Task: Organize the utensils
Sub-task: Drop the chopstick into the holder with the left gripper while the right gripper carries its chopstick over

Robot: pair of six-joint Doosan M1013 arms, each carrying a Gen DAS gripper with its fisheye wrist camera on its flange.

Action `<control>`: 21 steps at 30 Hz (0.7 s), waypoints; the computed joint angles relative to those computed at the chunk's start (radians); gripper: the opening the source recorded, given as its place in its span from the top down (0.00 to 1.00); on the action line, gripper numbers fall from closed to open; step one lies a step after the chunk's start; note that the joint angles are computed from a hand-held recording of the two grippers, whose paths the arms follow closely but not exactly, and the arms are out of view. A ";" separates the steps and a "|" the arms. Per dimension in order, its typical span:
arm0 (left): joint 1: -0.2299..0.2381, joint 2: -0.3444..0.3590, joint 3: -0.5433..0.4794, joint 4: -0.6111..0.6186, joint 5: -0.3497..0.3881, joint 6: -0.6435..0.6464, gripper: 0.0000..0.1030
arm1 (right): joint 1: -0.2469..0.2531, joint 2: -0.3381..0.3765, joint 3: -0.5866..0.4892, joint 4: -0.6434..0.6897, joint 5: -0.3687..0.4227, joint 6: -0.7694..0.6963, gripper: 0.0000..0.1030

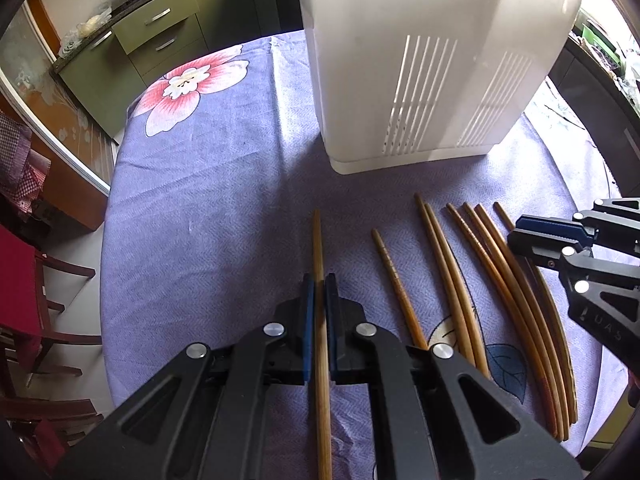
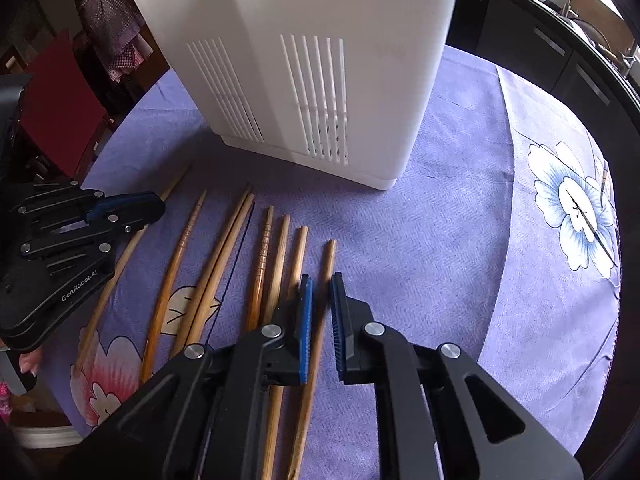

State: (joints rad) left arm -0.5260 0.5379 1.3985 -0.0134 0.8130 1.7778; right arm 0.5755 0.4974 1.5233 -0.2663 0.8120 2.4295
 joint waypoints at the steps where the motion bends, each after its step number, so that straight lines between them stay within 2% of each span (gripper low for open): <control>1: -0.001 0.001 -0.002 0.002 0.002 -0.003 0.94 | -0.001 -0.001 0.000 0.003 0.004 -0.006 0.91; 6: -0.003 0.006 -0.010 0.010 0.002 -0.019 0.92 | -0.002 -0.001 0.007 0.008 -0.020 0.005 0.94; 9: -0.001 0.007 -0.011 -0.001 0.000 -0.003 0.95 | -0.005 -0.007 0.016 0.011 -0.040 0.023 0.94; 12: 0.005 0.007 -0.014 -0.026 0.005 0.008 0.95 | -0.001 -0.035 0.041 -0.018 -0.075 0.063 0.94; 16: 0.019 -0.014 -0.003 -0.071 -0.032 0.035 0.95 | 0.015 -0.099 0.086 -0.106 -0.127 0.147 0.94; 21: 0.045 -0.085 0.033 -0.185 -0.106 0.128 0.95 | 0.046 -0.194 0.149 -0.304 -0.191 0.351 0.94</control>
State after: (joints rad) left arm -0.4814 0.4533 1.4313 -0.1983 0.7067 1.9061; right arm 0.6217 0.3033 1.6725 -0.5707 0.6206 2.7808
